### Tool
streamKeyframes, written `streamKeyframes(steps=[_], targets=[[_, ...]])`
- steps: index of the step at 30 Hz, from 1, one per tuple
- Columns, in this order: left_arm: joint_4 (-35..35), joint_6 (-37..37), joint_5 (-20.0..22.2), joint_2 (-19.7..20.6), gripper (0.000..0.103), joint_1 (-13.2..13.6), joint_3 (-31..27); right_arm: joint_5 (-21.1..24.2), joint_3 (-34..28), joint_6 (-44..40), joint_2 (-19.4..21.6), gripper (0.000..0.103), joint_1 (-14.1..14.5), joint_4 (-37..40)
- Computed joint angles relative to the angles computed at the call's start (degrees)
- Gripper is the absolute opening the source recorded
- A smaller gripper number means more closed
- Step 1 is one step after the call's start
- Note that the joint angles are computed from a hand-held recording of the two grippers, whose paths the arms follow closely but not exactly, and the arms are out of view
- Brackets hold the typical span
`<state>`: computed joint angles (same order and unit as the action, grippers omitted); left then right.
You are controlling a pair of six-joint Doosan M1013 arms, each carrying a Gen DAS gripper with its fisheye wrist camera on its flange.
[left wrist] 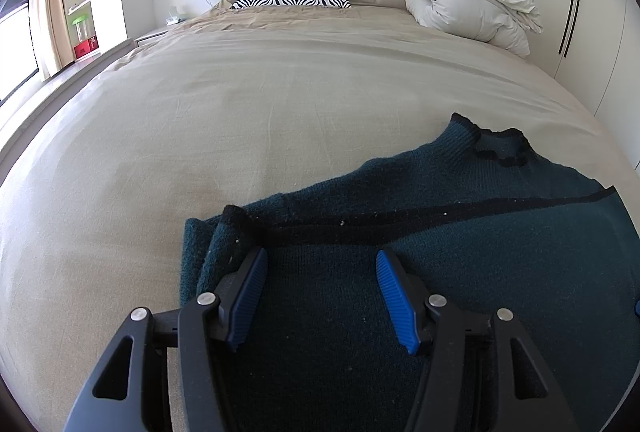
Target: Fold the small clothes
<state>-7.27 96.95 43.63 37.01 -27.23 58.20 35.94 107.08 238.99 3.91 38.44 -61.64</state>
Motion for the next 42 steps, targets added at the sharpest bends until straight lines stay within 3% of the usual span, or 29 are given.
streamKeyframes(steps=[4, 11, 18, 19, 21, 22, 23, 28, 30, 32, 35, 37, 39, 42], targets=[[0.61, -0.40, -0.12, -0.12, 0.060, -0.10, 0.13, 5.96, 2.48, 5.62, -2.02, 0.008, 2.46, -1.57], [2.71, -1.67, -0.21, -0.38, 0.061, -0.52, 0.43, 14.78, -2.04, -8.49, -1.74, 0.016, 5.09, 7.20], [4.47, -5.74, 4.25, -1.28, 0.064, -0.68, -0.27, 16.56, -6.66, -18.94, -1.04, 0.019, 6.92, 8.63], [5.41, -6.99, 4.19, -2.26, 0.066, -0.88, 0.75, 16.16, -7.06, -19.82, -1.04, 0.022, 7.20, 8.67], [4.86, -6.10, 3.32, -4.67, 0.070, -1.24, 3.59, 16.51, -8.26, -20.85, -0.39, 0.045, 7.59, 8.49], [3.72, -5.29, 2.84, -6.01, 0.071, -1.37, 5.27, 16.96, -8.73, -20.22, 0.00, 0.066, 7.95, 7.55], [2.04, -4.48, 2.63, -7.28, 0.075, -1.47, 6.94, 16.97, -8.90, -19.11, 0.23, 0.069, 8.24, 5.96], [-5.87, 0.05, 4.44, -11.10, 0.078, -2.27, 13.29, 5.74, -11.03, -23.99, 1.75, 0.069, 5.53, 8.85], [-3.56, -0.75, 4.56, -11.67, 0.078, -3.15, 14.98, 0.21, -12.89, -31.55, 3.42, 0.069, 4.18, 13.24], [-1.31, -0.67, 2.94, -12.24, 0.078, -3.69, 16.71, -1.75, -14.72, -38.71, 5.20, 0.069, 3.20, 19.73], [-1.96, 0.61, 3.26, -12.51, 0.078, -3.20, 16.99, -5.34, -14.24, -41.54, 6.31, 0.069, 1.73, 25.44], [-1.67, 0.61, 3.59, -12.62, 0.078, -2.88, 16.98, -6.50, -12.26, -37.55, 5.94, 0.066, 1.16, 24.82], [-1.59, 0.42, 3.45, -13.08, 0.078, -2.53, 17.62, -8.72, -9.57, -28.42, 4.69, 0.062, 1.21, 18.57], [-1.06, -0.20, 2.87, -13.85, 0.078, -2.13, 18.82, -3.01, -7.41, -18.13, 2.63, 0.062, 2.83, 11.48]])
